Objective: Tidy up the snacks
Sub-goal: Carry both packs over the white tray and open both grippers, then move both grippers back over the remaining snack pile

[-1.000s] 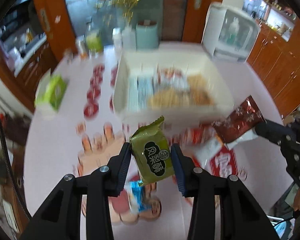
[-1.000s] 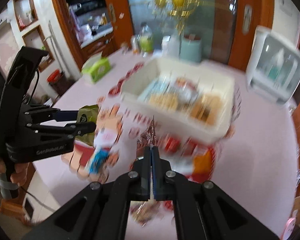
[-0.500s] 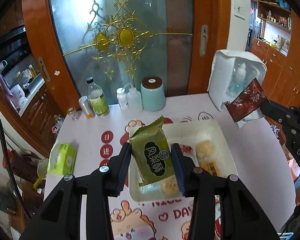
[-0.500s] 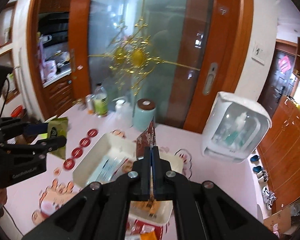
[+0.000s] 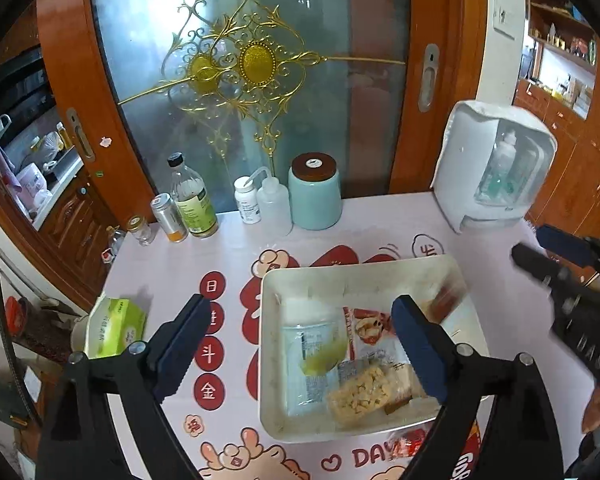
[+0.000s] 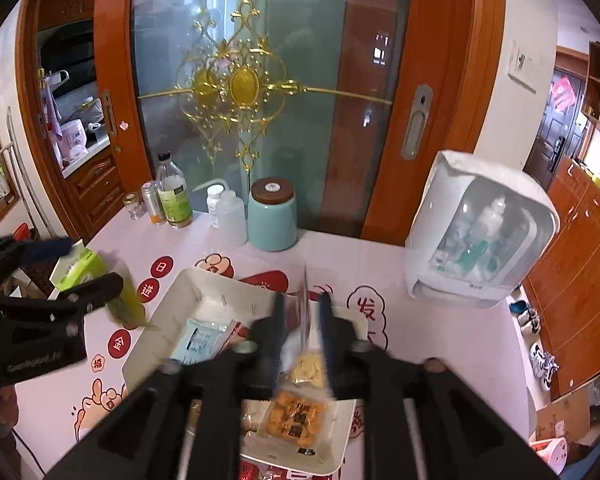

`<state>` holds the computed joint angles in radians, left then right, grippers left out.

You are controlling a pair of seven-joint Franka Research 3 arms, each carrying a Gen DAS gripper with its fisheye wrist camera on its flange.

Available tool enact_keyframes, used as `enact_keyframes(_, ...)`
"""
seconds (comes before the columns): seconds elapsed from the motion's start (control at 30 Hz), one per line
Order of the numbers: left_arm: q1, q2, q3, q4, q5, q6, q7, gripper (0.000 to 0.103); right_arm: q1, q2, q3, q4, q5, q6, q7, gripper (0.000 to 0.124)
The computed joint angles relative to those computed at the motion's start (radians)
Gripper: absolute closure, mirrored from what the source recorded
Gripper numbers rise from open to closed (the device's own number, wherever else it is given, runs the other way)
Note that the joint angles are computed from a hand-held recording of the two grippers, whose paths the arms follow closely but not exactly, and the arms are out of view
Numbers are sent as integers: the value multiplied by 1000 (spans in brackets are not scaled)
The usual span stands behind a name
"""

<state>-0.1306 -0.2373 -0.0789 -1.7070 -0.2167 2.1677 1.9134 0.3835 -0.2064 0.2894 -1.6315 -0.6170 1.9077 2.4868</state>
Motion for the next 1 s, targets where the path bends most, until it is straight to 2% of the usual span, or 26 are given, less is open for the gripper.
enact_keyframes(0.03, -2, 7, 4, 12, -10, -23, 6, 12, 0, -3, 3, -8, -10, -2, 9, 73)
enact_keyframes(0.1, 1, 20, 4, 30, -13, -56, 5, 12, 1, -6, 10, -15, -30, -6, 17, 67)
enact_keyframes(0.23, 10, 22, -2, 36, -3, -101, -2, 12, 4, -18, 11, -26, -20, -15, 10, 67)
enact_keyframes(0.5, 17, -25, 2, -6, 14, -122, -8, 12, -12, -75, 17, -73, 25, -3, 14, 67)
enact_keyframes(1.0, 10, -213, 51, -177, 60, -151, 9, 12, -38, -212, 83, -196, 123, 9, 0, 67)
